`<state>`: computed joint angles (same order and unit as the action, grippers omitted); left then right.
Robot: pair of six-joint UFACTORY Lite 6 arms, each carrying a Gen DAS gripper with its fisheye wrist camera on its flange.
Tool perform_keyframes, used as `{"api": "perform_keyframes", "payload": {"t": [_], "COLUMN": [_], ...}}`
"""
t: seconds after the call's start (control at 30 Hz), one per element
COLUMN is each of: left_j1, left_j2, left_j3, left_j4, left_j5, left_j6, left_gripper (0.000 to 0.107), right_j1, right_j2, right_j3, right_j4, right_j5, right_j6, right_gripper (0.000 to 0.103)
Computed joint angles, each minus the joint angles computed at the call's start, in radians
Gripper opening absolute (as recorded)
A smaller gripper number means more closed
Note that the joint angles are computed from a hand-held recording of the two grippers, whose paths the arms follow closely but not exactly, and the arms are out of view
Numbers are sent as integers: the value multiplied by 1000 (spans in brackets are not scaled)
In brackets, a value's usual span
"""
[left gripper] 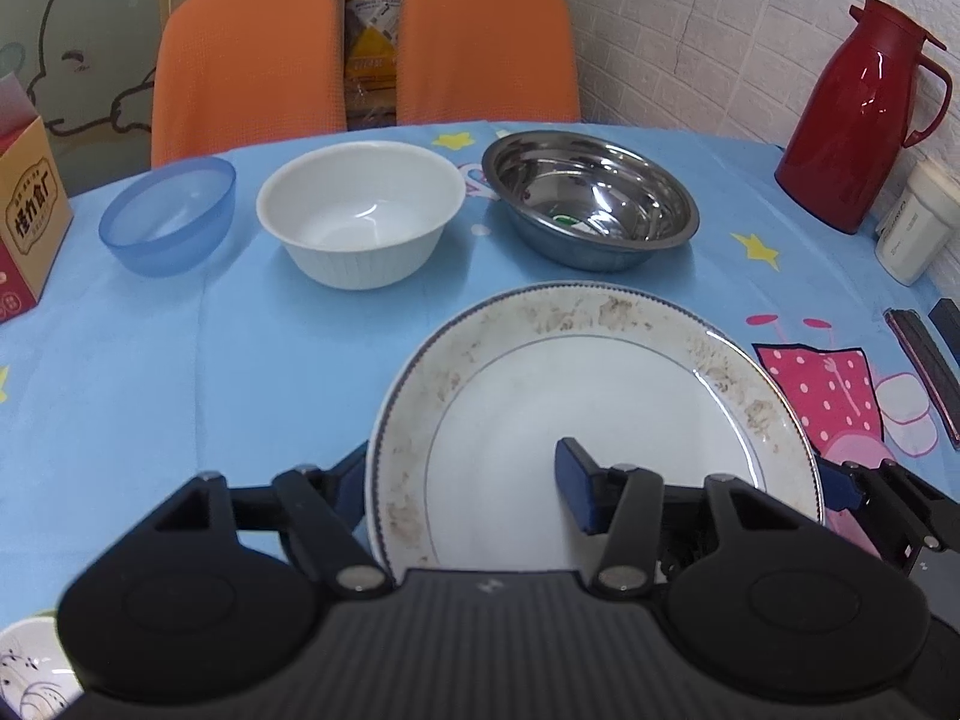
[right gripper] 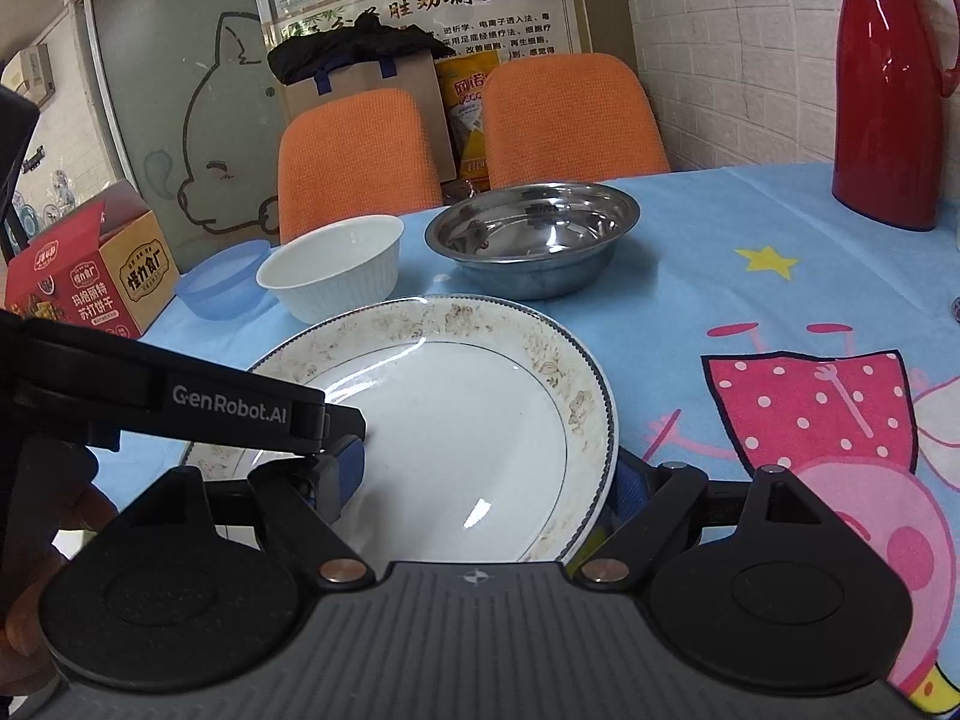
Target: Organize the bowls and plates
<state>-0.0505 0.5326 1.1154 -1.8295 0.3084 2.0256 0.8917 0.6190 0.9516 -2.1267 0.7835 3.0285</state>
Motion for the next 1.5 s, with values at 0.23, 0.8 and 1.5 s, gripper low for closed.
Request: {"api": "perform_keyframes", "payload": {"t": [0.23,0.8,1.5], "left_j1": [85,700,889], "left_j2": [-181,-468,-243], "left_j3": [-172,-426,-369], "left_j4": [8,308,263], "left_j5": [78,300,319], "left_j6": [20,0,182], "left_gripper": [51,50,53], "right_j1": [95,340,374], "right_j2": [-76,95,328], "right_j3": [-36,357,650], "right_j4": [111,270,349], "right_j5": [53,24,-132], "right_j6": [-80,-382,-505], "right_gripper": [103,103,103]}}
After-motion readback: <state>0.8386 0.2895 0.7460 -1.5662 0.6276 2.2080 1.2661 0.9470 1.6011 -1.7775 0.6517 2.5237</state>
